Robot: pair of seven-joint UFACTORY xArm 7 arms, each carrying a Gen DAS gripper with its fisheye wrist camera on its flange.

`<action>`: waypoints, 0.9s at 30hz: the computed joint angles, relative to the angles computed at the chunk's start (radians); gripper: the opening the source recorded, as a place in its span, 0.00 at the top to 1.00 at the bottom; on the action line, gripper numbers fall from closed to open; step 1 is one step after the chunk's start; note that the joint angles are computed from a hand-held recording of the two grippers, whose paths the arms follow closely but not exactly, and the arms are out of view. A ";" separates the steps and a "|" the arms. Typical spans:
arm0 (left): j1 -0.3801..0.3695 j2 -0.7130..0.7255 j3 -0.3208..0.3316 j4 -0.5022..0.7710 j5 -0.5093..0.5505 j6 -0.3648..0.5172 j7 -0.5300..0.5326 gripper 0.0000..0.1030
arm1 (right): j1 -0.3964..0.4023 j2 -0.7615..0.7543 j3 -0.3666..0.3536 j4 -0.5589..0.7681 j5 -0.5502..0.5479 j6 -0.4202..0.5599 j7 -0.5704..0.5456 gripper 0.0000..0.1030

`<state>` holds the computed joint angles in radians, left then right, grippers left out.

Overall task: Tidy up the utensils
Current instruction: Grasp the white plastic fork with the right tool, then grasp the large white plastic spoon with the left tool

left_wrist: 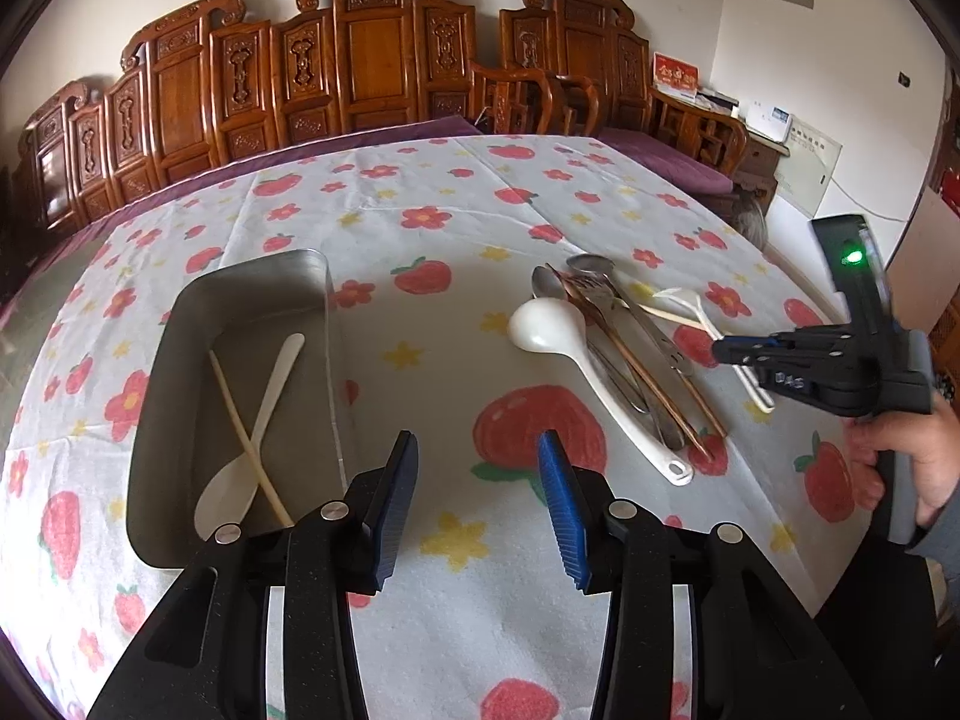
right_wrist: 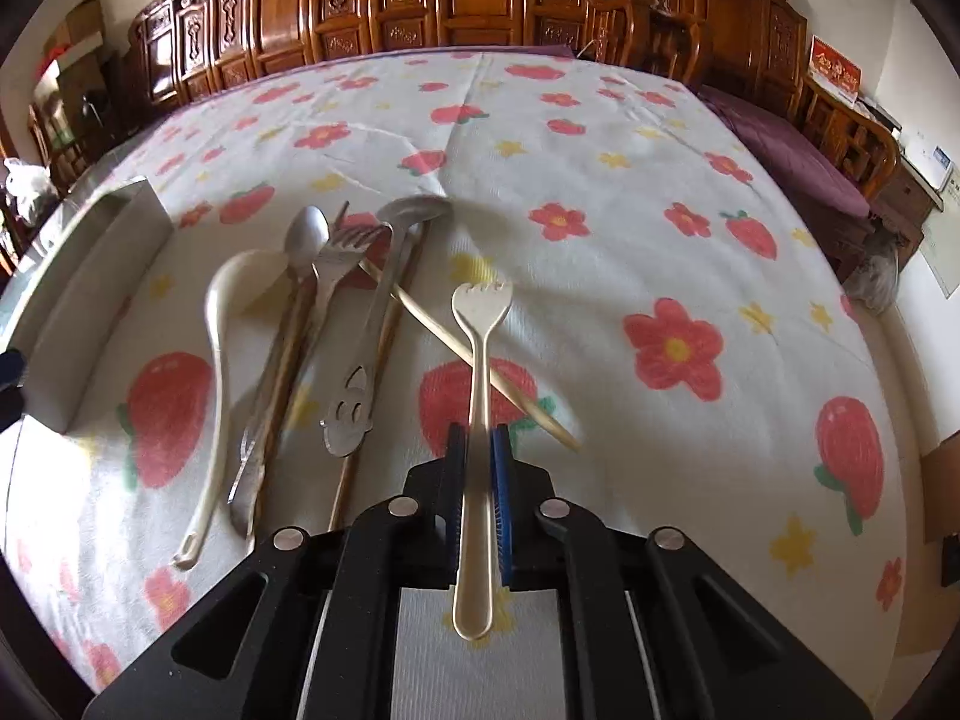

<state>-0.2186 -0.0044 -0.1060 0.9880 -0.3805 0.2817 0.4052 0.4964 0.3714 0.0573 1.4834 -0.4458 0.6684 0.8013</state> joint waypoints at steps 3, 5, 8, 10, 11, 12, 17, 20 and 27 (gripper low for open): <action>-0.003 0.009 -0.004 0.008 0.062 -0.003 -0.053 0.61 | -0.005 -0.059 0.008 -0.052 -0.002 -0.029 -0.007 0.90; -0.007 0.018 -0.008 0.020 0.114 -0.001 -0.098 0.61 | -0.012 -0.097 0.017 -0.084 -0.003 -0.046 -0.017 0.90; -0.014 0.037 -0.016 0.042 0.160 0.007 -0.145 0.61 | -0.026 -0.155 0.031 -0.136 -0.004 -0.070 -0.019 0.90; -0.019 0.054 -0.022 0.061 0.168 0.015 -0.161 0.61 | -0.039 -0.187 0.041 -0.171 0.003 -0.083 -0.018 0.90; -0.023 0.068 -0.025 0.076 0.176 0.021 -0.174 0.61 | -0.044 -0.204 0.046 -0.193 0.004 -0.094 -0.016 0.90; -0.026 0.080 -0.028 0.087 0.184 0.023 -0.184 0.61 | -0.049 -0.220 0.049 -0.215 -0.001 -0.103 -0.009 0.90; -0.046 0.163 -0.040 0.167 0.247 0.052 -0.237 0.61 | -0.083 -0.267 0.064 -0.293 -0.001 -0.152 0.014 0.90; -0.054 0.226 -0.046 0.232 0.259 0.085 -0.263 0.61 | -0.099 -0.271 0.067 -0.304 0.000 -0.164 0.009 0.90; -0.075 0.340 -0.040 0.337 0.295 0.112 -0.334 0.61 | -0.128 -0.283 0.073 -0.329 0.046 -0.207 -0.013 0.90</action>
